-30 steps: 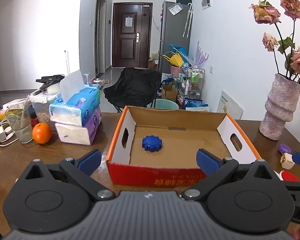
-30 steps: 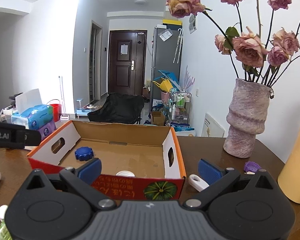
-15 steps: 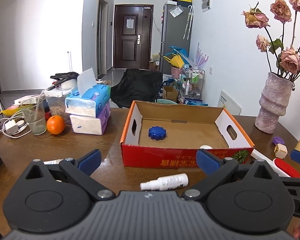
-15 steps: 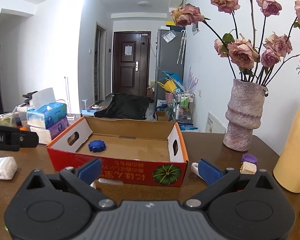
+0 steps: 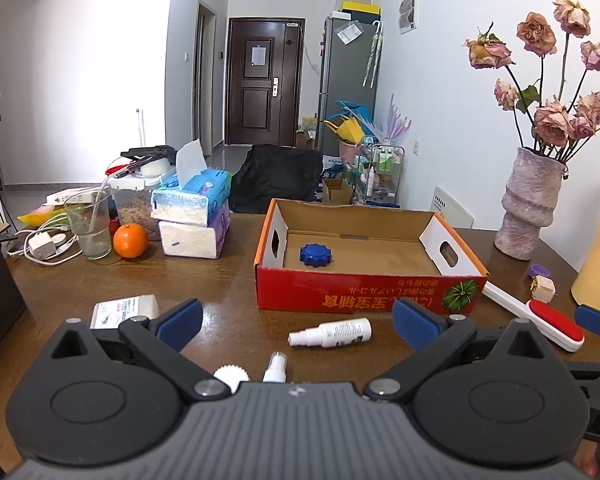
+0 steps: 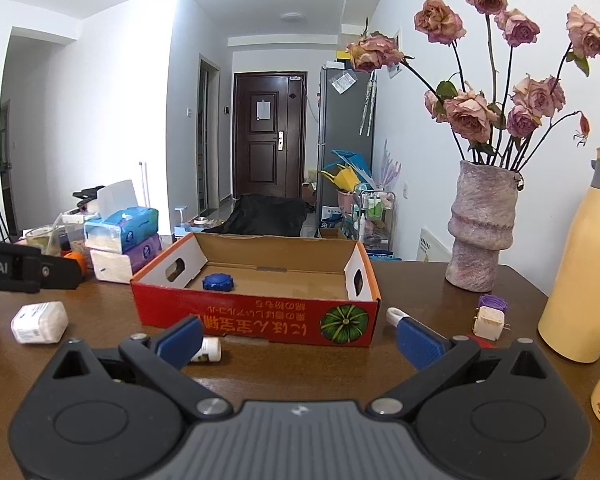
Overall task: Organize rigid objects
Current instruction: 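Withdraw both tools from the box back over the table, then reach the left tool to the green spray bottle while the right grips the tape roll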
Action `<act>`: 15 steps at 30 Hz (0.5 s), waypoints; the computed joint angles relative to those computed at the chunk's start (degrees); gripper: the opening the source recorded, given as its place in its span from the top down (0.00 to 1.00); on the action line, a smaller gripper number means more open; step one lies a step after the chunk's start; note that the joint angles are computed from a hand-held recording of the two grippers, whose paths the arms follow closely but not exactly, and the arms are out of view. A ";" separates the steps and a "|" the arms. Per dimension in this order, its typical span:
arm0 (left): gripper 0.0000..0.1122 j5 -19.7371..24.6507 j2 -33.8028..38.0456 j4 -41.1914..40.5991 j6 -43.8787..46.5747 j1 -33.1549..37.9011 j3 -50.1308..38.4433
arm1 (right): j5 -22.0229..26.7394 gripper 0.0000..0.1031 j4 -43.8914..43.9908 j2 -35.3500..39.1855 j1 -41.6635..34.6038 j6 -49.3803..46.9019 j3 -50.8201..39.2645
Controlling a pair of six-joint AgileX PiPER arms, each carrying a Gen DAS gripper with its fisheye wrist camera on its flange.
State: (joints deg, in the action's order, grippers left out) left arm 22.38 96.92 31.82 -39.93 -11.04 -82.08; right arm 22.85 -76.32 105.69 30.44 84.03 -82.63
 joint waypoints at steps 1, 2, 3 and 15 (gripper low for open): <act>0.08 -0.18 -0.73 0.49 -0.54 -0.01 1.09 | 0.40 0.00 -0.94 -0.54 0.42 1.00 0.92; 0.08 -0.39 -1.45 1.00 -1.07 0.00 2.20 | 0.62 0.00 -1.62 -1.12 0.84 1.81 1.91; 0.08 -0.55 -2.16 1.51 -1.66 0.03 3.28 | 0.79 0.00 -2.14 -1.63 1.19 2.48 2.78; 0.08 -2.90 -10.24 3.78 -4.11 2.11 15.15 | 4.71 0.00 -5.35 -6.77 6.37 7.71 11.53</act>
